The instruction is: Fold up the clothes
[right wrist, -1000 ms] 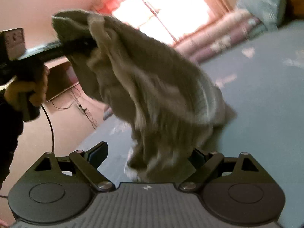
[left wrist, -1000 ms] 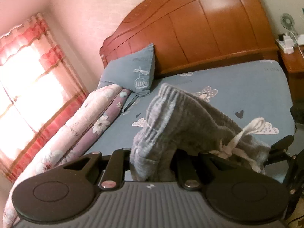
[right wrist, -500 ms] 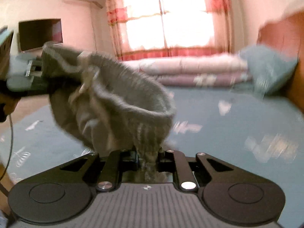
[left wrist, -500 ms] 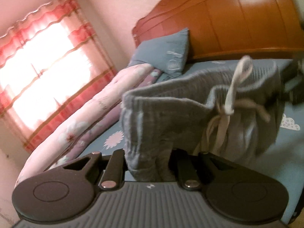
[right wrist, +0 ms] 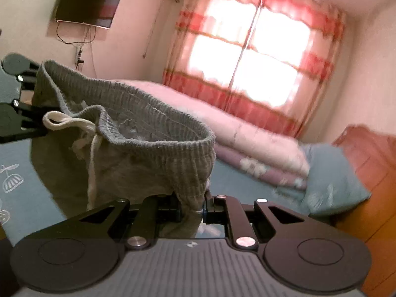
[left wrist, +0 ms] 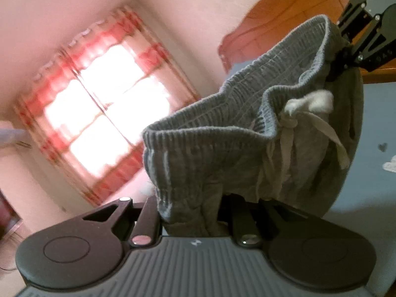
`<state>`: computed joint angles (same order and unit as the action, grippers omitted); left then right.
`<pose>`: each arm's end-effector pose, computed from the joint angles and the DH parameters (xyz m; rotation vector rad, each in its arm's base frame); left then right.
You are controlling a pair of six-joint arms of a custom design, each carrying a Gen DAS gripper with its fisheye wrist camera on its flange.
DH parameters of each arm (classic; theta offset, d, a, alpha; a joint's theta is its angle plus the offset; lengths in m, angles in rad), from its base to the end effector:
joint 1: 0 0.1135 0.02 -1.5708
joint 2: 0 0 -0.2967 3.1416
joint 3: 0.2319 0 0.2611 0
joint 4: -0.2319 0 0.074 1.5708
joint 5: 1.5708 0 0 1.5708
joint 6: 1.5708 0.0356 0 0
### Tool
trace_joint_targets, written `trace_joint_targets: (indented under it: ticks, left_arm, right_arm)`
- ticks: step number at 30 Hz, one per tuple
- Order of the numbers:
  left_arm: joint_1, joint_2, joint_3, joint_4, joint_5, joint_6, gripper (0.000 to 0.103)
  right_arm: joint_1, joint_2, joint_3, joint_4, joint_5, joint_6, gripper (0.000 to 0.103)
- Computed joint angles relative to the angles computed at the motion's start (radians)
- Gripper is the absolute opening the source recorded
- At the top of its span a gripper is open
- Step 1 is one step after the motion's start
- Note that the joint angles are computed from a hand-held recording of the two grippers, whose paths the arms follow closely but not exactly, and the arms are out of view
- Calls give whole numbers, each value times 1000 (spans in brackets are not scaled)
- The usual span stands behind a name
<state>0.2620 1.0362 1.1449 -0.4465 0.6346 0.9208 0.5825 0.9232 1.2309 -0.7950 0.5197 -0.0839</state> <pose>0.2100 0.0345 0.4220 0.9778 1.5665 0.2202 0.1414 0.0720 0.4352 -0.3466 1.9654 -0.2151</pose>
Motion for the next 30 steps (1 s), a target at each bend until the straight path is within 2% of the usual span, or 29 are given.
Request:
trace_joint_targets:
  ticks: [8, 14, 18, 24, 30]
  left_arm:
    - [42, 15, 199, 1, -22, -89, 18]
    - [12, 94, 419, -33, -106, -170, 19]
    - [-40, 168, 568, -64, -199, -212, 21]
    - [-3, 249, 748, -53, -213, -326, 21]
    - [62, 375, 1020, -75, -182, -463, 21]
  right_arm:
    - [282, 108, 267, -62, 311, -29, 17]
    - [318, 238, 530, -103, 376, -100, 17]
    - [358, 332, 705, -107, 434, -161, 17]
    - [421, 436, 876, 52, 524, -366, 17]
    - [506, 546, 1050, 355, 597, -670, 17]
